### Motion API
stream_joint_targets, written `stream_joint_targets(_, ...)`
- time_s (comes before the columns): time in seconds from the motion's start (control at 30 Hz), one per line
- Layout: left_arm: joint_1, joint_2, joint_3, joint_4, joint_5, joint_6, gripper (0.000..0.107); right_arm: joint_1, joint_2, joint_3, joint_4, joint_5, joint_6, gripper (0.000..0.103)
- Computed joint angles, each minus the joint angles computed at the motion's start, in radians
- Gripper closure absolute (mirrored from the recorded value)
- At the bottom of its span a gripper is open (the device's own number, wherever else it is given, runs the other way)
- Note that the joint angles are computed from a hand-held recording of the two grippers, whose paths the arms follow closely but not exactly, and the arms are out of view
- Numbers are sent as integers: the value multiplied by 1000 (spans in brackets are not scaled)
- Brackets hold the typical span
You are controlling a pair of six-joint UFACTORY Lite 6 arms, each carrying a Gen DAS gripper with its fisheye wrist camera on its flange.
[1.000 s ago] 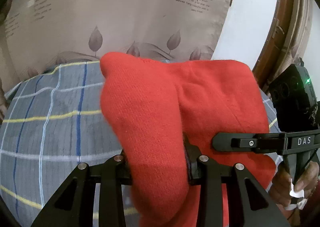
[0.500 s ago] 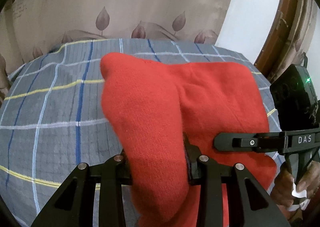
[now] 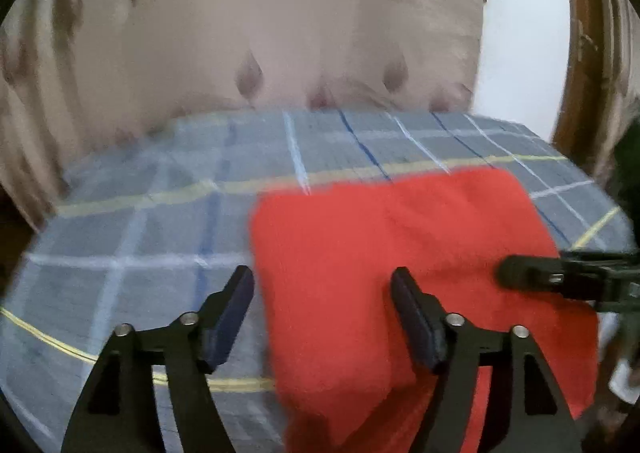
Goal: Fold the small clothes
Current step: 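Release the folded sweater and withdraw both grippers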
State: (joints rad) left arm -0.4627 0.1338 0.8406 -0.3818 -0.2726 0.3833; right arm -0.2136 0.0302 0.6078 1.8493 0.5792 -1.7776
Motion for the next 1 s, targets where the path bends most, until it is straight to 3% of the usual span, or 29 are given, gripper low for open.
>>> stream_joint_targets(0.07, -38, -76, -71, -106, -114, 92, 13, 51, -175, -101, 135, -101, -132, 43)
stream_joint_targets(0.2, -98, -230, -184, -151, -255, 121, 5, 108, -518, -274, 267, -191, -231, 21)
stream_joint_targets(0.33, -180, -323, -215, -329, -329, 309, 4, 131, -714, -355, 246, -265, -195, 19)
stream_joint_targets(0.53, -178, -434, -221, -337, -226, 302, 4, 114, -913, -418, -80, -300, 152, 16)
stream_joint_targets(0.83, -147, -512, -225, -364, -90, 297, 4, 182, -1030, -457, -337, -372, 427, 11)
stream_joint_targets(0.93, -162, -496, -223, -463, -97, 380, 4, 212, -1038, -460, -381, -402, 478, 10)
stream_joint_targets(1.0, -189, -491, -235, -538, -146, 438, 4, 249, -1060, -467, -502, -439, 609, 9)
